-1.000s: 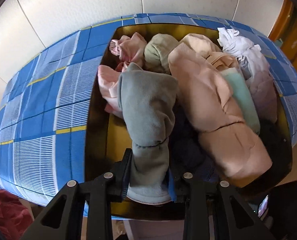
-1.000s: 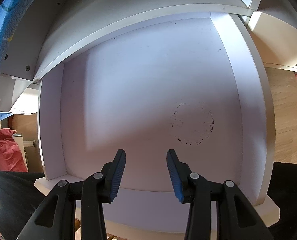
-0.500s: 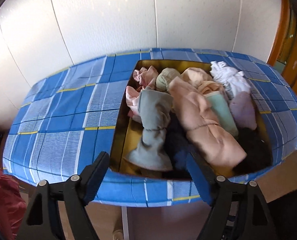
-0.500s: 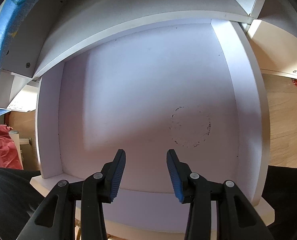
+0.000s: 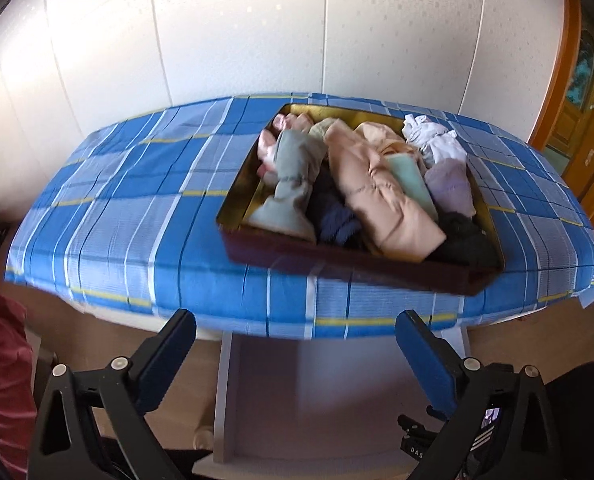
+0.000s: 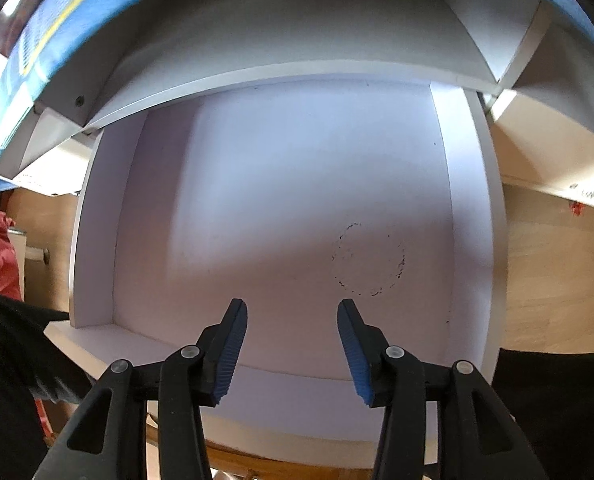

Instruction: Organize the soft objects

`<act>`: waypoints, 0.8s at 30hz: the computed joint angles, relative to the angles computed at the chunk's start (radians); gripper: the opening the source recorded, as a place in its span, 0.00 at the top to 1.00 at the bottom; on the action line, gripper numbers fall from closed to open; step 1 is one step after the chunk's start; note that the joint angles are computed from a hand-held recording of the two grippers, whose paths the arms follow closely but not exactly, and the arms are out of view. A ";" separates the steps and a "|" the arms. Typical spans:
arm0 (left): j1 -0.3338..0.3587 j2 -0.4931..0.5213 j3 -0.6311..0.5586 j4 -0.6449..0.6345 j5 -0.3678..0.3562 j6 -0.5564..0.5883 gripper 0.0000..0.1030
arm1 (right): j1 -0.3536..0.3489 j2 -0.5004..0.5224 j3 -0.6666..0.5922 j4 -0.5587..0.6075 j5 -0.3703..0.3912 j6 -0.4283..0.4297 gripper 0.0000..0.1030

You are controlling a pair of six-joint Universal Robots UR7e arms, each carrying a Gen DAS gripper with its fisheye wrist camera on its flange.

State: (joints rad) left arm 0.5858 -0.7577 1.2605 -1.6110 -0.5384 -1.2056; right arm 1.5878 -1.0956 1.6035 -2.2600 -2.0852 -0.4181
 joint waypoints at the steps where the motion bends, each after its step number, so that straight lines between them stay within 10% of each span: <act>1: -0.005 -0.007 0.016 0.006 -0.002 -0.024 0.02 | 0.003 -0.004 0.004 -0.004 -0.003 -0.007 0.54; 10: -0.055 -0.045 0.110 0.120 -0.013 -0.228 0.01 | 0.040 -0.080 0.052 -0.070 0.046 -0.068 0.28; 24: -0.156 -0.063 0.091 0.383 0.007 -0.512 0.00 | 0.181 -0.294 0.117 -0.204 0.083 -0.152 0.26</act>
State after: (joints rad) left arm 0.4302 -0.8209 1.3510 -1.2285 -0.5317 -1.7177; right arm 1.7689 -1.3900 1.7208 -2.4636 -2.0017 -0.5702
